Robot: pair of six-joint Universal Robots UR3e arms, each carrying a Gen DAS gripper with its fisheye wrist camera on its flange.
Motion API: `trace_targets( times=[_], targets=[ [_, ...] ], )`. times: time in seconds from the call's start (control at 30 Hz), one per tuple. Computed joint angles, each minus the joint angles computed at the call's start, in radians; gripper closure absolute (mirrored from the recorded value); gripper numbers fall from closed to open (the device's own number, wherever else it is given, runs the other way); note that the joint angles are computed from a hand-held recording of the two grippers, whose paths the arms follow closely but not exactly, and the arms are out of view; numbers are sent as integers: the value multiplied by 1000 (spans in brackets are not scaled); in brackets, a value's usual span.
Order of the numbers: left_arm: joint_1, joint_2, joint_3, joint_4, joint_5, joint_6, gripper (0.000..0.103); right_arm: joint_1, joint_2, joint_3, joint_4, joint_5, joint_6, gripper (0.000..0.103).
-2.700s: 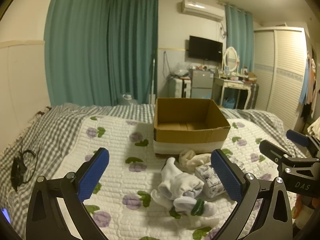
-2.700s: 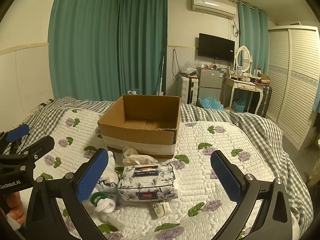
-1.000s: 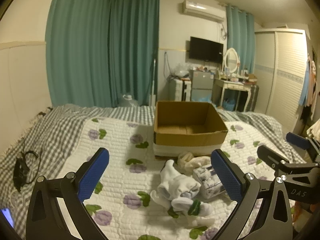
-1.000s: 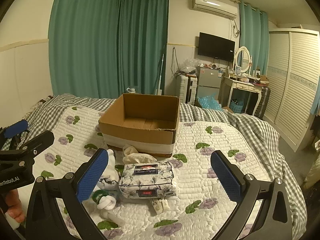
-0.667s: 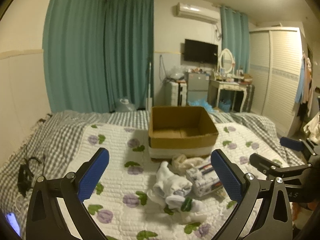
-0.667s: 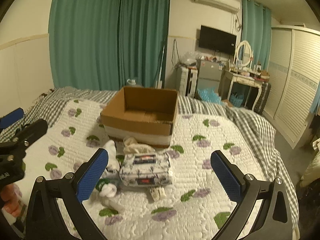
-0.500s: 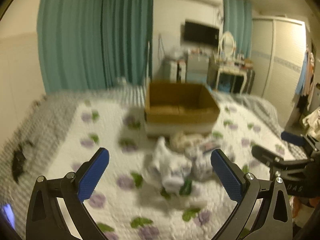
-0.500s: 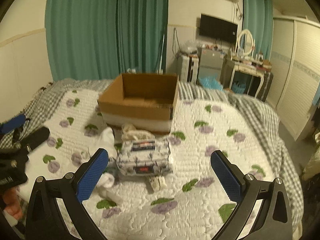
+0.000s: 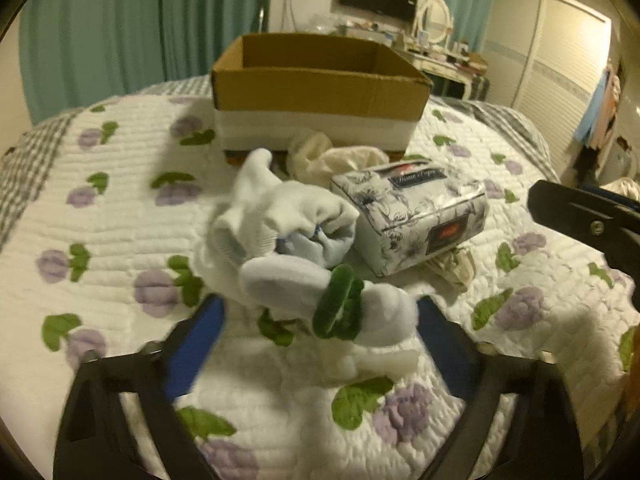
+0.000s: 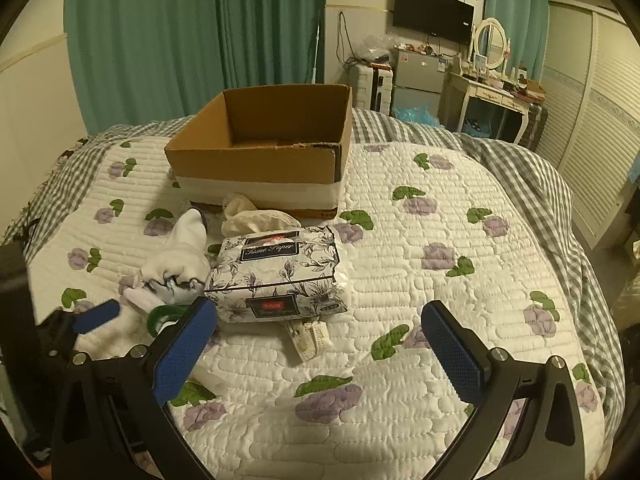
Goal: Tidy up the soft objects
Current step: 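Grasp the white sock bundle with the right tool while the left tool grasps a white sock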
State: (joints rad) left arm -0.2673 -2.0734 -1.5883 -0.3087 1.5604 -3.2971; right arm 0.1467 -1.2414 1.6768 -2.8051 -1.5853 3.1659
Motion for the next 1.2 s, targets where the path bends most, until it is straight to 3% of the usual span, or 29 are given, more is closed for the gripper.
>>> trace_targets(
  times=[0.07,0.1,0.23,0.43,0.57,0.87,0.97,1.13,1.2],
  targets=[
    [14,-24,16,0,-29,8,31,4,10,-15,14,-6,0,0],
    [28,-25,12,-1,-60,20,45,6,14,-20,18,-9,-1,0],
    [58,21,-51,28,-126,80,56,17,32,-39,31,-28,-10,0],
    [96,163,-159,45,-131,134,63,38,18,-28,1,-40,-30,0],
    [146,243,-193,45,-131,152,74,75,18,-40,-17,-52,-61,0],
    [259,256,-253,88,-202,168,79,188,176,-268,86,-58,-121,0],
    [290,278,-280,108,-181,176,79,224,257,-385,143,-68,-151,0],
    [371,302,-319,125,-208,172,79,273,451,-684,297,-34,-193,1],
    [384,300,-329,135,-199,176,79,289,544,-825,377,-27,-198,7]
  ],
)
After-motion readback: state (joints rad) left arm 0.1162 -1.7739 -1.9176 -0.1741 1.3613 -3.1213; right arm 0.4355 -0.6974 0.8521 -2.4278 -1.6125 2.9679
